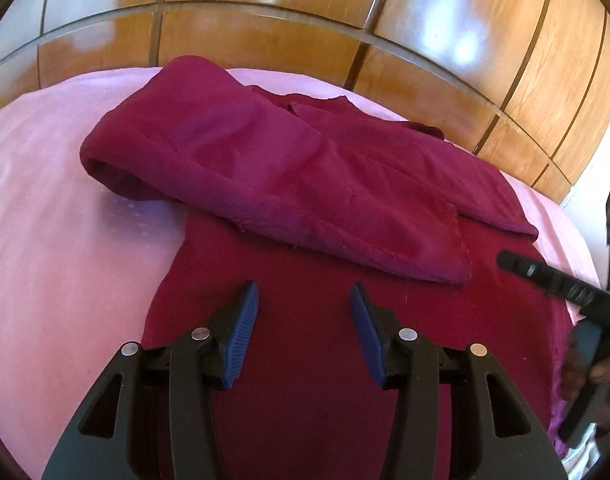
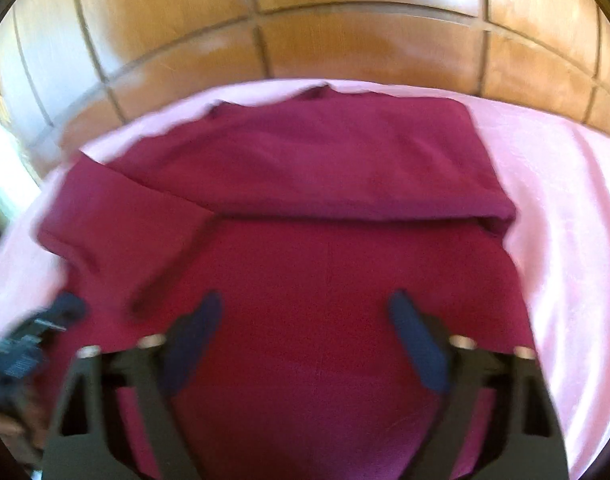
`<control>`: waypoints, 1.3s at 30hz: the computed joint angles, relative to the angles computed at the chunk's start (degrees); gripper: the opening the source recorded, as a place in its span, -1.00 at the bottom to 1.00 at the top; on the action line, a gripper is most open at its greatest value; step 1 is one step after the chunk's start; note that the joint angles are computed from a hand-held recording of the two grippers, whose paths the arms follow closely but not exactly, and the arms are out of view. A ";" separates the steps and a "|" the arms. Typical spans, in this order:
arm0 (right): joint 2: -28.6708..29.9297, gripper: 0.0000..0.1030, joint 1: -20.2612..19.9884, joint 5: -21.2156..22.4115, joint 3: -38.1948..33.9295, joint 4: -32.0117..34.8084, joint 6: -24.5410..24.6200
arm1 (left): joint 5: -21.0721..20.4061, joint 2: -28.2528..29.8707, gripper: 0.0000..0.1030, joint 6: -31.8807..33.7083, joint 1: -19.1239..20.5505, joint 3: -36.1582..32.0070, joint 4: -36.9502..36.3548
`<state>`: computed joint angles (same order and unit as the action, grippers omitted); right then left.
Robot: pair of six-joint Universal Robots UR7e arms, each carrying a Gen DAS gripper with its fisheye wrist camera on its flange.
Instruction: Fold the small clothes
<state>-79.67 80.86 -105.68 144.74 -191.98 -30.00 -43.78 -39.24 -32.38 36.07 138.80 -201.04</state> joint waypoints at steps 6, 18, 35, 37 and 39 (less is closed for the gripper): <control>4.10 0.32 1.82 5.78 -4.10 8.48 8.03 | -0.05 1.00 0.14 2.00 -0.08 0.30 -2.45; 6.23 -0.91 9.95 -0.81 -7.60 3.36 0.62 | -1.36 2.00 0.14 2.95 0.58 0.43 -6.06; 4.36 -0.91 0.01 -7.23 -16.85 4.76 3.60 | -0.93 2.16 0.14 2.08 0.04 0.62 -5.42; 5.68 -0.91 -0.71 -8.04 -17.38 3.46 3.43 | -1.25 2.17 0.20 2.38 0.02 0.53 -5.38; 6.18 -0.90 -1.49 -9.49 -17.63 4.15 4.09 | -0.91 2.12 0.21 2.17 -0.18 0.41 -4.49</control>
